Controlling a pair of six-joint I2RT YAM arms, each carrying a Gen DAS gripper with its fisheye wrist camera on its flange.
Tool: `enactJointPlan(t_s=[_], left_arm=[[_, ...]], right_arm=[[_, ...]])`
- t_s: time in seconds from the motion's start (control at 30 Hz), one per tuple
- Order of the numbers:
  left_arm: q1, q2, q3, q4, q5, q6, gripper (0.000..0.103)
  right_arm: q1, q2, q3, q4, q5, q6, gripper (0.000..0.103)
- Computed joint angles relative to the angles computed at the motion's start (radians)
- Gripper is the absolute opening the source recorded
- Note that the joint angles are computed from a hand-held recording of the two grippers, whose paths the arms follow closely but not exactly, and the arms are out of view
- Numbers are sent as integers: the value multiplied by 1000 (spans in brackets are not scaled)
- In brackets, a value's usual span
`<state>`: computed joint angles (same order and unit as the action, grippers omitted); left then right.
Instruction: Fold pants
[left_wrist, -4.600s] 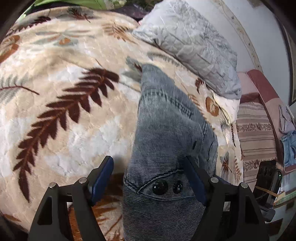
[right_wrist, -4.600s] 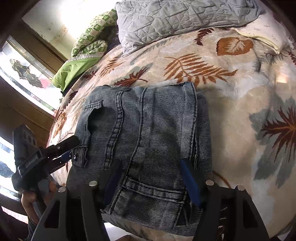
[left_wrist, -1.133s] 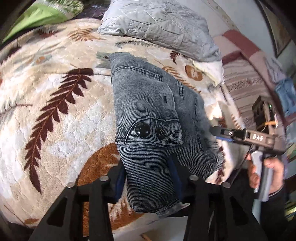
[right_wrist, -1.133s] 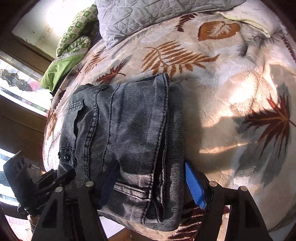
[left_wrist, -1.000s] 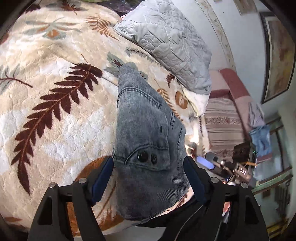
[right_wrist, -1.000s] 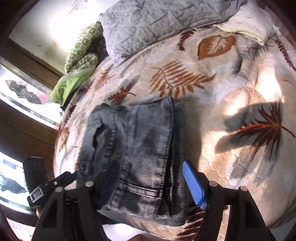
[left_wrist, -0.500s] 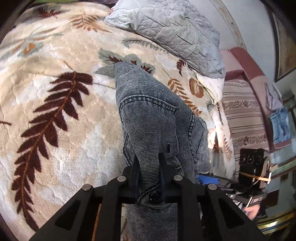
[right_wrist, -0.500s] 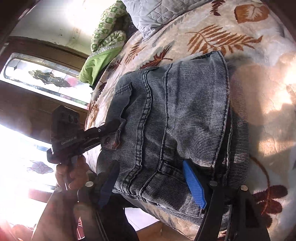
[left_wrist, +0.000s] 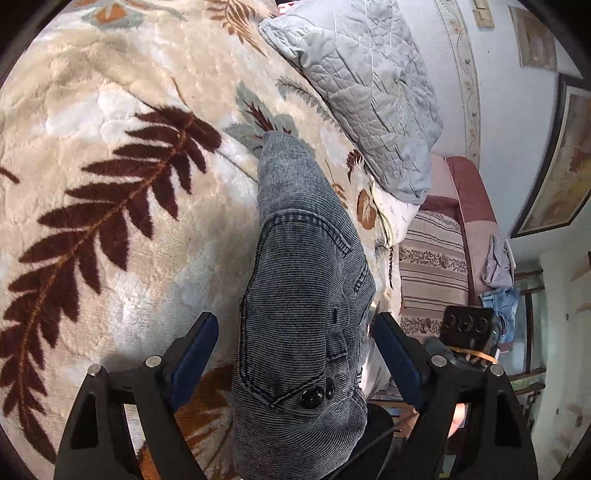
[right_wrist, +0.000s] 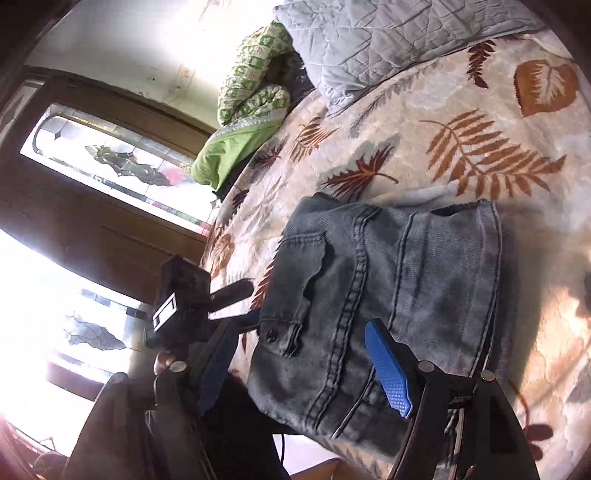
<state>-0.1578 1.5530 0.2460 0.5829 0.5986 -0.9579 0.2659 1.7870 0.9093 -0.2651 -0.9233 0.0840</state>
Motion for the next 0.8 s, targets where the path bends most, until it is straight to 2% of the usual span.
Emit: enactJointPlan(t_s=[0.03,0.1,0.13,0.17,0.2,0.23,0.27,0.3,0.37,0.5,0.57,0.63,0.7,0.73,0.77,0.8], left_arm=[[-13,26,14,16,6,-6,86],[-24,69,33,45,10,-19,86],[-23,81,35,59,15,-22,86],[-20,93,31,87,26,-26,86],[-17,103,30,109,31,-26,84],[-17,100,30,105,25,-13,64],[-27,112,56,58,14,16,28],[-28,135,72,35,18,37,25],[-12,151,53,68,29,49,20],[-97,15,105,-175,-135,165,17],[-131,-17,135,-265,-198,220,19],[-143,-32,146,-299,-234,224,24],[-167,-43,152,-327,-294,223,38],[-184,-47,161,-356,-334,217,54],[-199,-55,158,-360,-367,211,56],[-216,-65,164,-379,-396,213,56]], right_arm=[[-3,67,37,1,38,20,74],[-12,208,92,22,85,64,54],[-27,220,77,72,103,98,19],[-49,222,67,74,115,121,1],[-61,238,57,106,95,149,0],[-74,259,44,148,56,156,0],[-85,272,33,179,30,165,0],[-91,280,34,186,16,172,0],[-86,279,38,183,27,174,0],[-67,243,58,112,78,132,1],[-43,180,79,22,129,88,10],[-20,89,71,14,156,58,13],[3,47,100,15,185,60,45],[22,46,120,25,244,74,91],[43,52,128,53,327,99,102],[64,85,148,64,386,104,102]])
